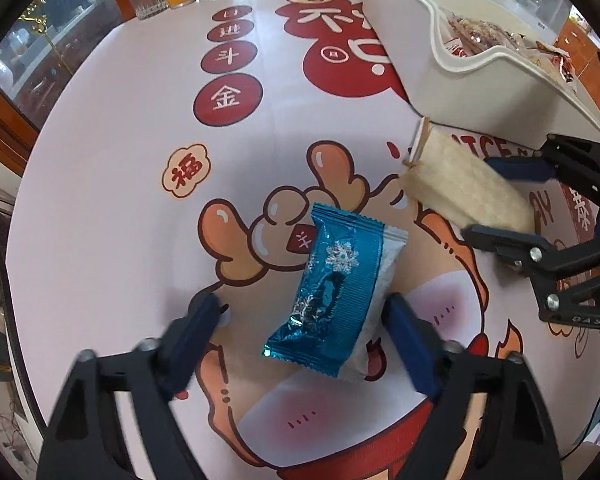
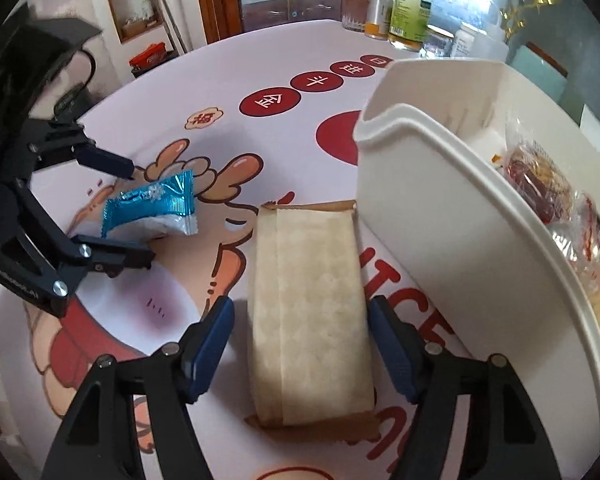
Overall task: Organize snacks
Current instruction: 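Grasp the blue packet with the left gripper while the right grasps the wafer bar, then carry both snacks over the white tray and release them inside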
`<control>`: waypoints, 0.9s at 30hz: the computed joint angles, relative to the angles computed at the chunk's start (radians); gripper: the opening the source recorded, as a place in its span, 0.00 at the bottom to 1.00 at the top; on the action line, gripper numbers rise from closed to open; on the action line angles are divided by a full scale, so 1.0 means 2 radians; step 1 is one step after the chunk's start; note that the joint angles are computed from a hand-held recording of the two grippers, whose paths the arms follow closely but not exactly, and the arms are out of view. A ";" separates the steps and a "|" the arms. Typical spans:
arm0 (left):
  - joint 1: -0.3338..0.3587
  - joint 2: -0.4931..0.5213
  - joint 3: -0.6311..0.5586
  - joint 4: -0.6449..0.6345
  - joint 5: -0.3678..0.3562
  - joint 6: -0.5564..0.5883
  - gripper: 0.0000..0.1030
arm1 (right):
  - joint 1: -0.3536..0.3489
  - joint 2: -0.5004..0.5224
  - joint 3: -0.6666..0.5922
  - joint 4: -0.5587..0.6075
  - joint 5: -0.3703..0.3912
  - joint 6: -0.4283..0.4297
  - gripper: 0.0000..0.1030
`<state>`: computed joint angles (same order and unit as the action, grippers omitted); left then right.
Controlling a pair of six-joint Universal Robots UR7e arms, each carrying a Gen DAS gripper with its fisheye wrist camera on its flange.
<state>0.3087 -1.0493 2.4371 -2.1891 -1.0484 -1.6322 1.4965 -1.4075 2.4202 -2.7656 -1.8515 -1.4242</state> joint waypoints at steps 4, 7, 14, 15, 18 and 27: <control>-0.010 -0.005 -0.002 0.008 0.001 -0.020 0.27 | 0.001 -0.006 0.005 -0.003 0.000 0.002 0.52; -0.017 0.008 -0.002 -0.009 0.002 -0.036 0.26 | -0.002 -0.015 0.011 -0.002 0.002 0.004 0.52; -0.052 0.016 -0.015 -0.007 0.003 -0.073 0.21 | -0.012 -0.071 0.017 0.047 0.030 0.013 0.52; -0.054 0.017 -0.020 -0.004 0.006 -0.075 0.21 | -0.013 -0.082 0.015 0.059 0.036 0.016 0.52; -0.063 0.018 -0.042 0.022 0.017 -0.076 0.21 | -0.015 -0.113 0.008 0.093 0.054 0.022 0.52; -0.045 0.039 -0.145 0.104 0.074 -0.022 0.21 | -0.014 -0.199 -0.032 0.173 0.113 0.040 0.52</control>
